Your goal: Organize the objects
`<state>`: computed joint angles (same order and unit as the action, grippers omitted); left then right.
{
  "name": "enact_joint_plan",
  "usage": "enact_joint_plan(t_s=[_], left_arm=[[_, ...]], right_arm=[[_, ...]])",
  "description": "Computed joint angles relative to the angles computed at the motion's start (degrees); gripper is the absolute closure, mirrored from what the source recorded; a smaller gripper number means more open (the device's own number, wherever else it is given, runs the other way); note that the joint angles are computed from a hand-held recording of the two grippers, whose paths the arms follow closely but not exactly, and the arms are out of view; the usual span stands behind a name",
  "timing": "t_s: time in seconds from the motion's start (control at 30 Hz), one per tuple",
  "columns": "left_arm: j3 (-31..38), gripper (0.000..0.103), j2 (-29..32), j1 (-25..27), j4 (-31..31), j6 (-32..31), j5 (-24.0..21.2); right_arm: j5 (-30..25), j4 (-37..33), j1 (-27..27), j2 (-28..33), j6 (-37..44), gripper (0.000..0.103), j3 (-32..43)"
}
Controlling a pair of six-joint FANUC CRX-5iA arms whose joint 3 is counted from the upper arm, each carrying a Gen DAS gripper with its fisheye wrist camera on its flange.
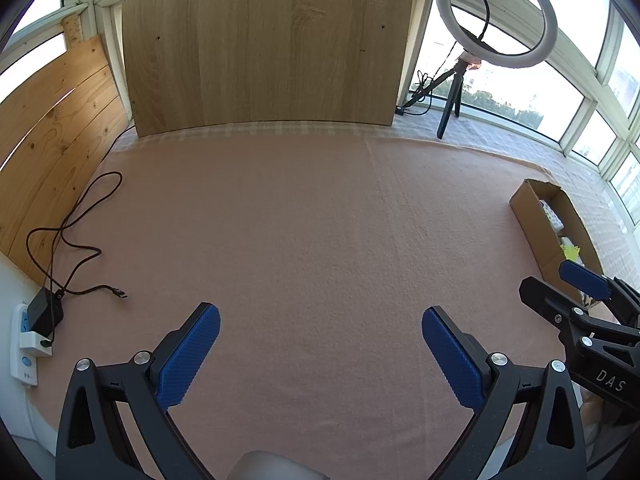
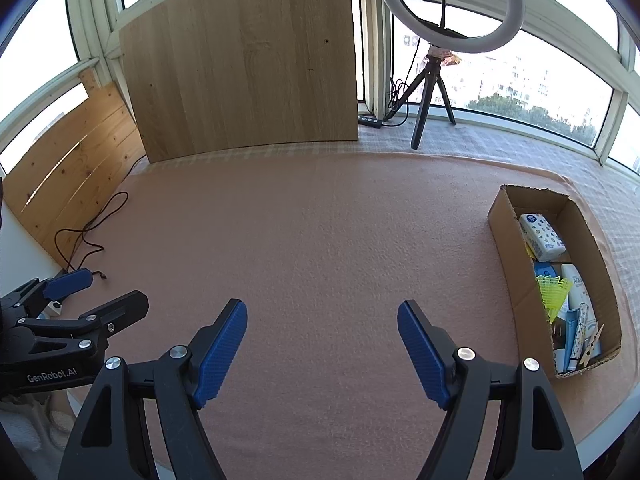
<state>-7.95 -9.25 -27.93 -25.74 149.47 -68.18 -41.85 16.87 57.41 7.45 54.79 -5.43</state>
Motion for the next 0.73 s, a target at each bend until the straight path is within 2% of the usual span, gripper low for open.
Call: enact_joint_plan(t_s=[0.37, 0.73], left_arm=[[-0.36, 0.001, 0.2, 0.2, -0.7, -0.52, 0.8], [-2.7, 0.001, 0.56, 2.58, 2.02, -2.08, 3.73]], right_arm=[[-0.74, -0.88, -0.22, 0.92, 0.73, 0.029, 0.91], [-2.46, -3.68, -1.17, 2.87, 2.88, 0.029, 2.78]])
